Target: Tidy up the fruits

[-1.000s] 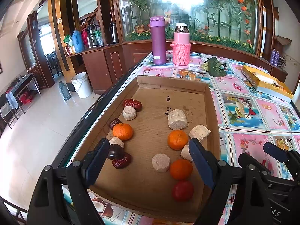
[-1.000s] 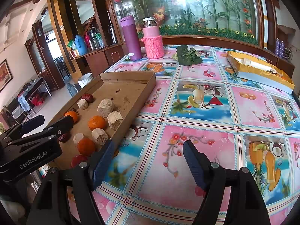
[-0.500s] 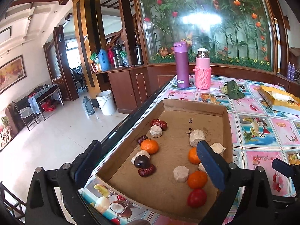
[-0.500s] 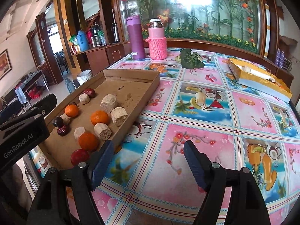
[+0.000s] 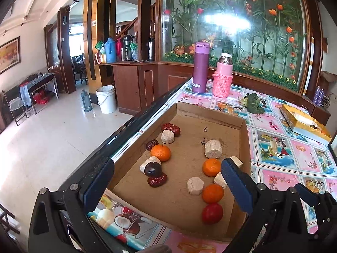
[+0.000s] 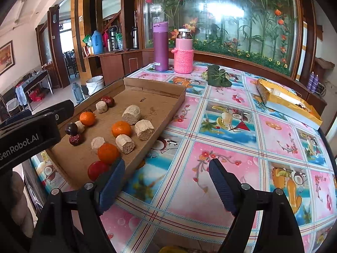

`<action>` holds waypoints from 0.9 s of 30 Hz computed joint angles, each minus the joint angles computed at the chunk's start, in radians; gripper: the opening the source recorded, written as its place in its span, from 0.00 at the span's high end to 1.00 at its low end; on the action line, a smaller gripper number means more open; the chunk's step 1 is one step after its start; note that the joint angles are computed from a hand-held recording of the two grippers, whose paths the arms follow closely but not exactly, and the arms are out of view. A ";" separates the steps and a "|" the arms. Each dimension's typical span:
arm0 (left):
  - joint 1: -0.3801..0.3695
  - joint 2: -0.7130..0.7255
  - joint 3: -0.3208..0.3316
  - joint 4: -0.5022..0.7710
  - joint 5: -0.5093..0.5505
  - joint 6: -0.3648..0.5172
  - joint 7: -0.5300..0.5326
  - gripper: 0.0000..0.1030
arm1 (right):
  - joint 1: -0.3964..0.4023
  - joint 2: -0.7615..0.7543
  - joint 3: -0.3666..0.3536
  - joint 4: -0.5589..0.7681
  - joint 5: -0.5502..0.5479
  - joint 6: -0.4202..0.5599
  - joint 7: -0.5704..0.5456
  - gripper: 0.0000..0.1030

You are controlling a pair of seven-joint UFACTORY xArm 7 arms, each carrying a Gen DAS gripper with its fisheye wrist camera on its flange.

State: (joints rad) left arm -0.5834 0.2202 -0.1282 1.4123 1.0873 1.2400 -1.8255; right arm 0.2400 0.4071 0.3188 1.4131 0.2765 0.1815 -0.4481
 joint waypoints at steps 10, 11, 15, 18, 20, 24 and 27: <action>-0.007 -0.013 -0.008 -0.014 -0.007 -0.016 0.025 0.02 | 0.022 -0.054 -0.011 -0.072 -0.030 -0.046 0.014 0.15; -0.003 -0.017 -0.009 -0.020 -0.012 -0.027 0.026 0.02 | 0.025 -0.058 -0.014 -0.077 -0.036 -0.051 0.018 0.14; 0.010 -0.030 -0.012 -0.040 -0.030 -0.067 0.026 0.02 | 0.042 -0.069 -0.036 -0.091 -0.063 -0.059 0.051 0.14; 0.031 -0.043 -0.012 -0.065 -0.056 -0.132 0.027 0.02 | 0.055 -0.070 -0.056 -0.089 -0.086 -0.052 0.087 0.14; 0.046 -0.049 -0.011 -0.081 -0.079 -0.175 0.025 0.02 | 0.051 -0.071 -0.055 -0.088 -0.091 -0.045 0.099 0.14; 0.067 -0.062 -0.007 -0.108 -0.099 -0.231 0.005 0.02 | 0.047 -0.072 -0.050 -0.092 -0.098 -0.044 0.105 0.14; 0.083 -0.073 -0.006 -0.124 -0.117 -0.267 -0.006 0.02 | 0.042 -0.068 -0.044 -0.091 -0.099 -0.039 0.103 0.14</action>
State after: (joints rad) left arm -0.5001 0.1476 -0.1347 1.2888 0.9698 0.9732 -1.8314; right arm 0.2819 0.3387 0.2744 1.3225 0.1776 0.1424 -0.3452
